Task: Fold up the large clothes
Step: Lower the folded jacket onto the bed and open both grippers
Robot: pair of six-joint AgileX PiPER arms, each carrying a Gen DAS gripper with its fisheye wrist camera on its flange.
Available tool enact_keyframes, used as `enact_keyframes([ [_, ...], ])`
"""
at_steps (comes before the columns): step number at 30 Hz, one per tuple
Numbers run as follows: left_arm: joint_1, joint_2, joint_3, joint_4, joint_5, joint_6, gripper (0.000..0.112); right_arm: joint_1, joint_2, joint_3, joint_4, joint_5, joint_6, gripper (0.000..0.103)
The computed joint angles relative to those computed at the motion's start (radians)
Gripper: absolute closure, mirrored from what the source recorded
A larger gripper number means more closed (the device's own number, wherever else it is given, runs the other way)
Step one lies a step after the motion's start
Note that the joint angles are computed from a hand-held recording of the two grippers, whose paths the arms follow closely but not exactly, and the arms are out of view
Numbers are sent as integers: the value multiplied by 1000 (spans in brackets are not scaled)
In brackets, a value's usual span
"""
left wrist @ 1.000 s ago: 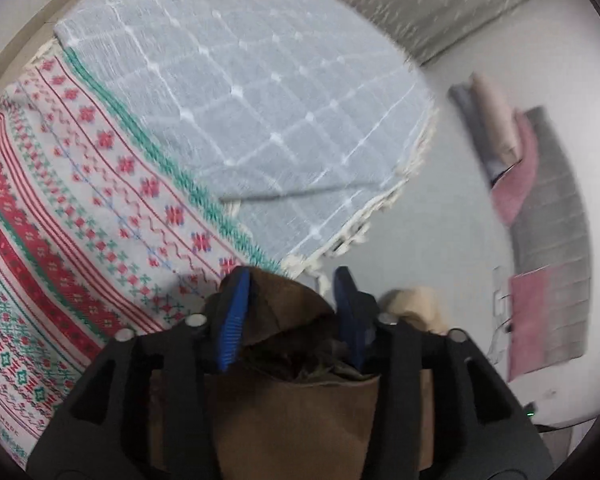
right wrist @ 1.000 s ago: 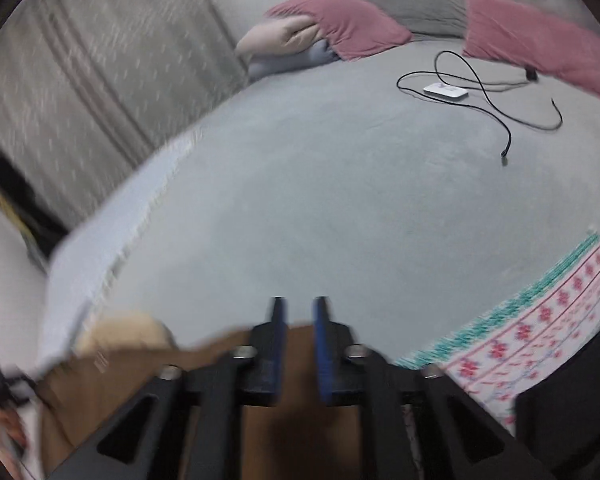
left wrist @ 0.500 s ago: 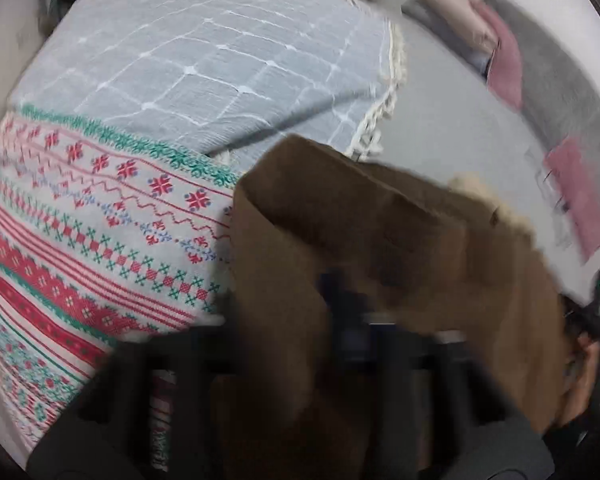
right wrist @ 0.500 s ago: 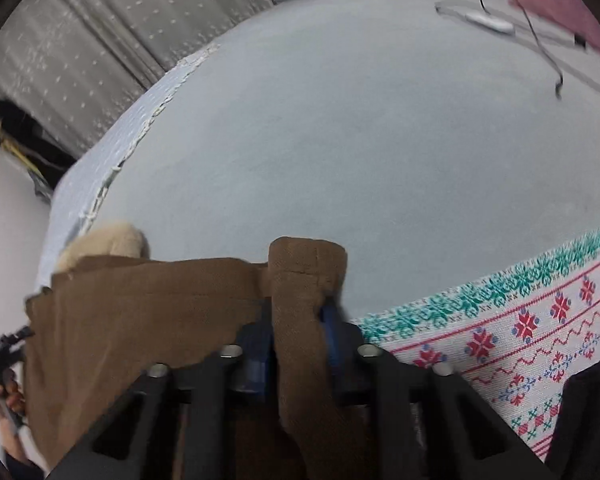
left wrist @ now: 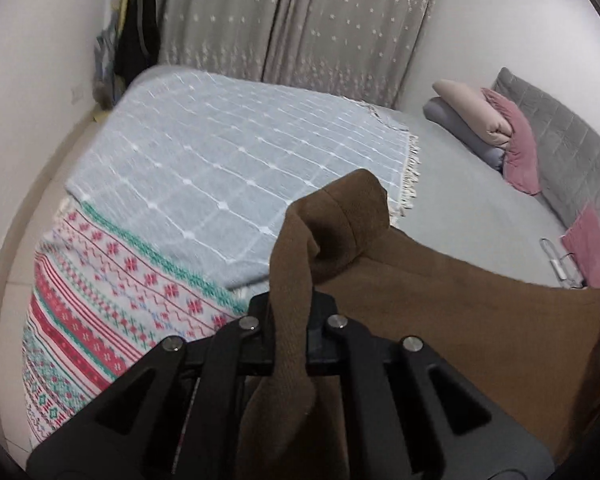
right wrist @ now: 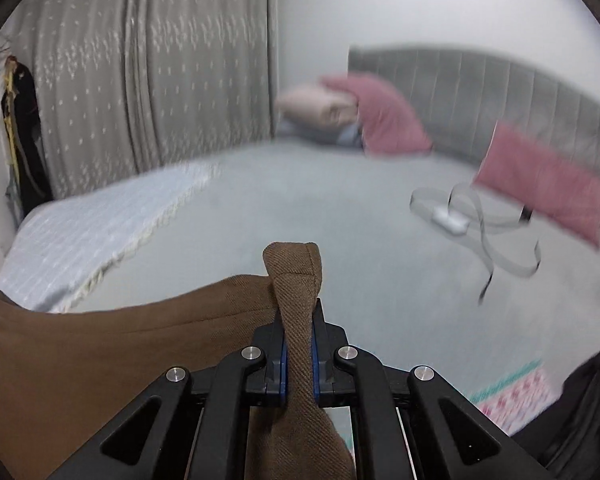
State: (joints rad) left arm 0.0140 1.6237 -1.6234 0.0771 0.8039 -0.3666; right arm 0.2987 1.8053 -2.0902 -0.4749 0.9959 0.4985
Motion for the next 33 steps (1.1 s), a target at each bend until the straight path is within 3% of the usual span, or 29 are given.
enact_keyframes([
  [5,-112,145,61,296,-10,-205,104,13,165,-36,-99,42,75,95],
  [8,-121,178,76,305,1,-203,101,-9,285,-14,-42,77,78,93],
  [11,-78,155,102,234,-37,-172,97,-43,289,0,14,49,81,87],
  [12,-66,153,103,207,-36,-157,91,-61,290,-7,50,53,68,83],
  [14,-50,160,84,188,-5,-152,80,-87,292,-21,100,74,60,59],
  [16,-74,158,30,202,96,-139,76,-97,286,-38,93,124,82,43],
  [17,-75,148,-5,195,145,-101,76,-97,280,-54,90,159,76,39],
  [20,-81,19,30,204,153,-95,69,-78,167,39,56,174,68,39],
  [22,-71,-47,44,145,216,-68,65,-71,50,158,61,158,68,38],
  [24,-68,-149,119,45,254,-17,66,-67,-77,302,78,119,83,38],
  [26,-118,-277,255,17,238,-25,66,-46,-245,474,133,57,80,38],
  [30,-285,-413,464,157,227,-189,65,29,-434,688,274,-9,-5,38],
  [32,-275,-443,539,151,240,-211,66,62,-477,777,316,6,-48,38],
  [33,-268,-470,571,155,232,-210,74,60,-491,807,323,15,-57,38],
])
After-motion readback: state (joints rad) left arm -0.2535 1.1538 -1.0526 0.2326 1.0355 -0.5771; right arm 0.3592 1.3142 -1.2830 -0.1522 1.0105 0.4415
